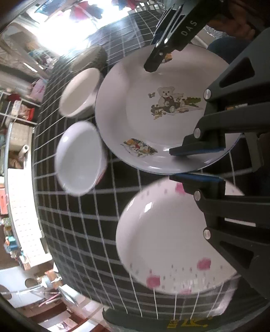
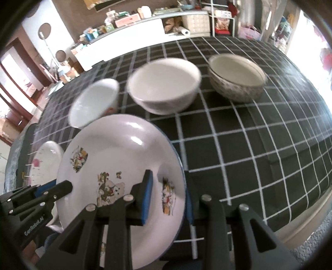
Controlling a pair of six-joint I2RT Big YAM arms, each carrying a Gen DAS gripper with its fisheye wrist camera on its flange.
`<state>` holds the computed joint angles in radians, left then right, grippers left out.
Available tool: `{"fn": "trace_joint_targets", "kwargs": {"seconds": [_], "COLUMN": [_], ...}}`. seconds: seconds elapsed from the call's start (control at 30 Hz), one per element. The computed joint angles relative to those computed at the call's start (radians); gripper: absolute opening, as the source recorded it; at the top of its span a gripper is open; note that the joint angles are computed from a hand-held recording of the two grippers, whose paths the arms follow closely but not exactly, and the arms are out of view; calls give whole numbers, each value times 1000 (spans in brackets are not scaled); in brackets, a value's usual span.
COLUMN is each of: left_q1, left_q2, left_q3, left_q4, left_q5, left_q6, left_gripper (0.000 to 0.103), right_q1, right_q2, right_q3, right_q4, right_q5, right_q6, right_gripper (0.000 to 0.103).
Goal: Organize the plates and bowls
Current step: 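Carry the cartoon-print plate with the right tool onto the stack in the left tool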
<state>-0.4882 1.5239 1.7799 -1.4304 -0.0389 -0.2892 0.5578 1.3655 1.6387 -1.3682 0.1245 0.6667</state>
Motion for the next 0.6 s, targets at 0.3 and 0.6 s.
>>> {"fn": "trace_joint_targets", "kwargs": {"seconds": [0.3,0.6], "left_q1": [135,260], "left_q2": [-99,-152], "left_q3": [-44,-93], "left_q4": [-34,-55], "left_q5": [-24,-48], "left_q6": [25,44], "left_gripper": [13,13], "right_q1": [101,183], "right_q2": [127,273], "right_q3": [168,313], "right_q4": [-3,-19], "right_q5": [-15,-40], "right_q6": [-22,-71], "right_gripper": [33,33]}}
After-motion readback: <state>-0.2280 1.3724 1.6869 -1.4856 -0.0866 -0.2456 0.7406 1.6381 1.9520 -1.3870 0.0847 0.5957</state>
